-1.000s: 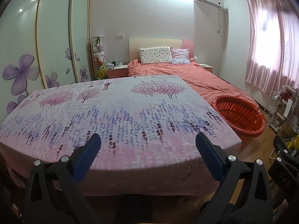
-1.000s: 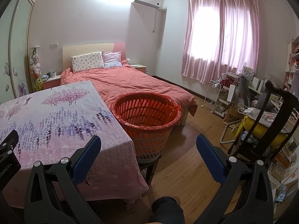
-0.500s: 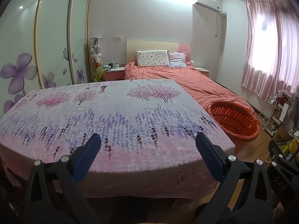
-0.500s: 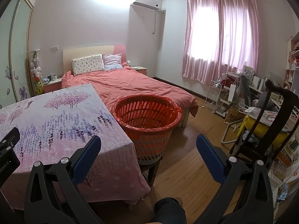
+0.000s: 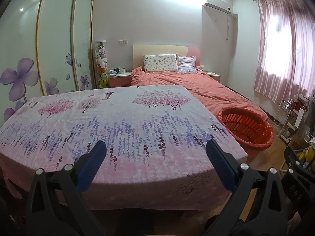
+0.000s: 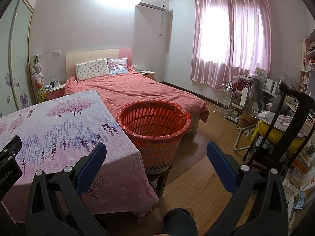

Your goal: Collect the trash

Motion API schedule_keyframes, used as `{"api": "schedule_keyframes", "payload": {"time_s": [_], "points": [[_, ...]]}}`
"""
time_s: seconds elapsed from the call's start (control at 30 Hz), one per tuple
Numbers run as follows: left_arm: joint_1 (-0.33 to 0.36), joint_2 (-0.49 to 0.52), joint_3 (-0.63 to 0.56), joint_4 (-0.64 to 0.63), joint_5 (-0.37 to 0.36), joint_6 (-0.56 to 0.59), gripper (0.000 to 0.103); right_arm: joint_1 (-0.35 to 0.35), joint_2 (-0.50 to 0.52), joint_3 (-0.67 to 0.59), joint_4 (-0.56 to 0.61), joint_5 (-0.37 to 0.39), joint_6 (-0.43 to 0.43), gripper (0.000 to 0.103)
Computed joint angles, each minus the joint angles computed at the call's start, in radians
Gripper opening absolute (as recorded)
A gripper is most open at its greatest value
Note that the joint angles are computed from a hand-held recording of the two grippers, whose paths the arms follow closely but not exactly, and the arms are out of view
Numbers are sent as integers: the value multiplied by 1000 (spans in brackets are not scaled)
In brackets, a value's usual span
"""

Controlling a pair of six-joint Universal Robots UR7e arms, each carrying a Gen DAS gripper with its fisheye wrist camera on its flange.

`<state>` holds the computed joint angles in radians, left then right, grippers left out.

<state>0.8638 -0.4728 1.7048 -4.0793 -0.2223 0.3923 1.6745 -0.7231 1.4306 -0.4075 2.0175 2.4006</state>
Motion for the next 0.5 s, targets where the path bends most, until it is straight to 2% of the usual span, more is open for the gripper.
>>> {"api": "schedule_keyframes", "payload": {"time_s": [0.5], "points": [[2, -1, -1, 1, 3, 3, 99, 1, -1, -8, 9, 2, 9, 101]]}}
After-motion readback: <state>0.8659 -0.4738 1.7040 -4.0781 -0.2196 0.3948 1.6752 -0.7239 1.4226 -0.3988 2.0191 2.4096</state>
